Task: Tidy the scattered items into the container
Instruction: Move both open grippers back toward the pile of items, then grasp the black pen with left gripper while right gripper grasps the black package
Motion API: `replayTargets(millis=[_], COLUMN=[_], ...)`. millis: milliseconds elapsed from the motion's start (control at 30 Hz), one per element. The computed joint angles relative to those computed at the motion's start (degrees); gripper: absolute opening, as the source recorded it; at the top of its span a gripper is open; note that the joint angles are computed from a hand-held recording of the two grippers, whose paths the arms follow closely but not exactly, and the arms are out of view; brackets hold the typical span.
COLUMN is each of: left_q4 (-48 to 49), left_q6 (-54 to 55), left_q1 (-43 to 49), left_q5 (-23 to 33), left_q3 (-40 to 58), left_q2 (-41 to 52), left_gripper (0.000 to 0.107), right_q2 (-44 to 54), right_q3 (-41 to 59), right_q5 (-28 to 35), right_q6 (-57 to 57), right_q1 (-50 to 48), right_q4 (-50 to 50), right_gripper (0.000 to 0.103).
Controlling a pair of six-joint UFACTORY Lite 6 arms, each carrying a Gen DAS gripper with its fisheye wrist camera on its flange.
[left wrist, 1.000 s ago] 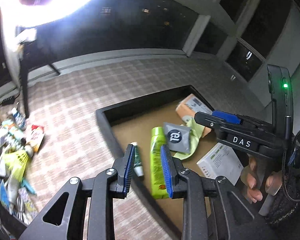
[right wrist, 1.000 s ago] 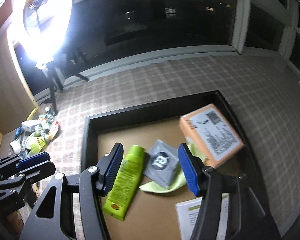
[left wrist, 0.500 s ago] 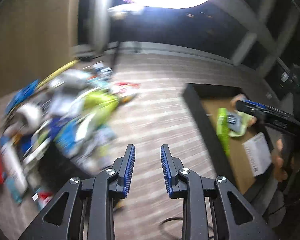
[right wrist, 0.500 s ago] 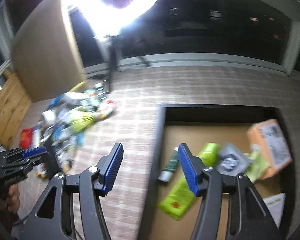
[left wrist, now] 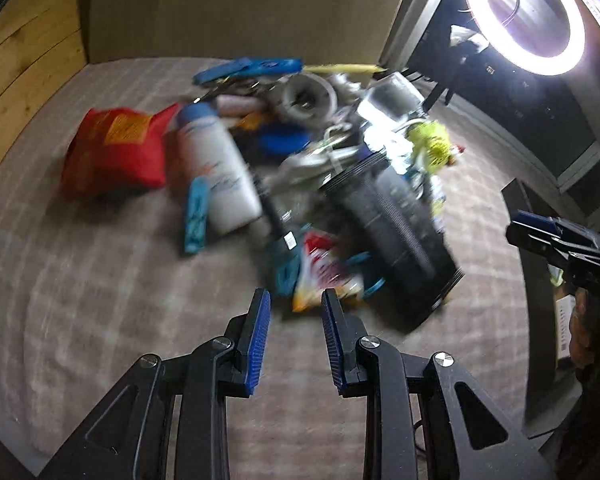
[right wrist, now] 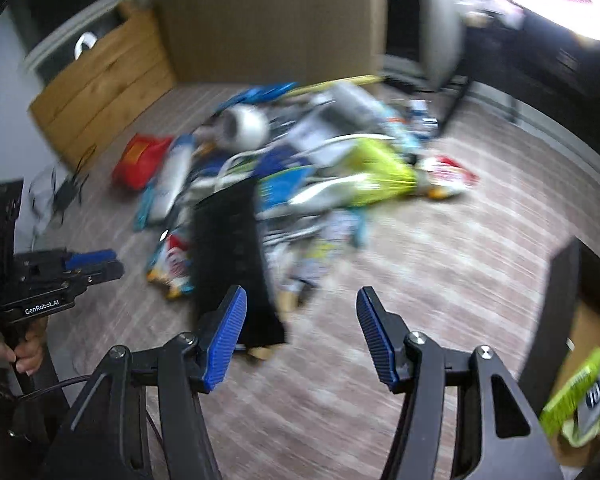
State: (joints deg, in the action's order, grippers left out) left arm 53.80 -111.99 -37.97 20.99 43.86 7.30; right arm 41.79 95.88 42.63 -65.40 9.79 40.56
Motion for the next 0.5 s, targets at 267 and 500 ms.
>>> replayTargets(millis=[267, 500], left_q4=[7.40, 8.36], left_q6=[-4.43, -1.49], left_q1=[2.84, 9.70], left_q5=[-5.08, -9.93], left_q3=[-0.64, 1.71], left_q2=[2.77, 5.74], left_gripper=[0.025, 0.024], right_q2=[1.29, 5.42], right_q3=[0.04, 4.39], right_q5=[-4.08, -5.93], right_q6=[3.16, 8.42], right_q1=[7.61, 10.49], right_q4=[-4.17, -9.28], right_gripper=[0.063, 0.064])
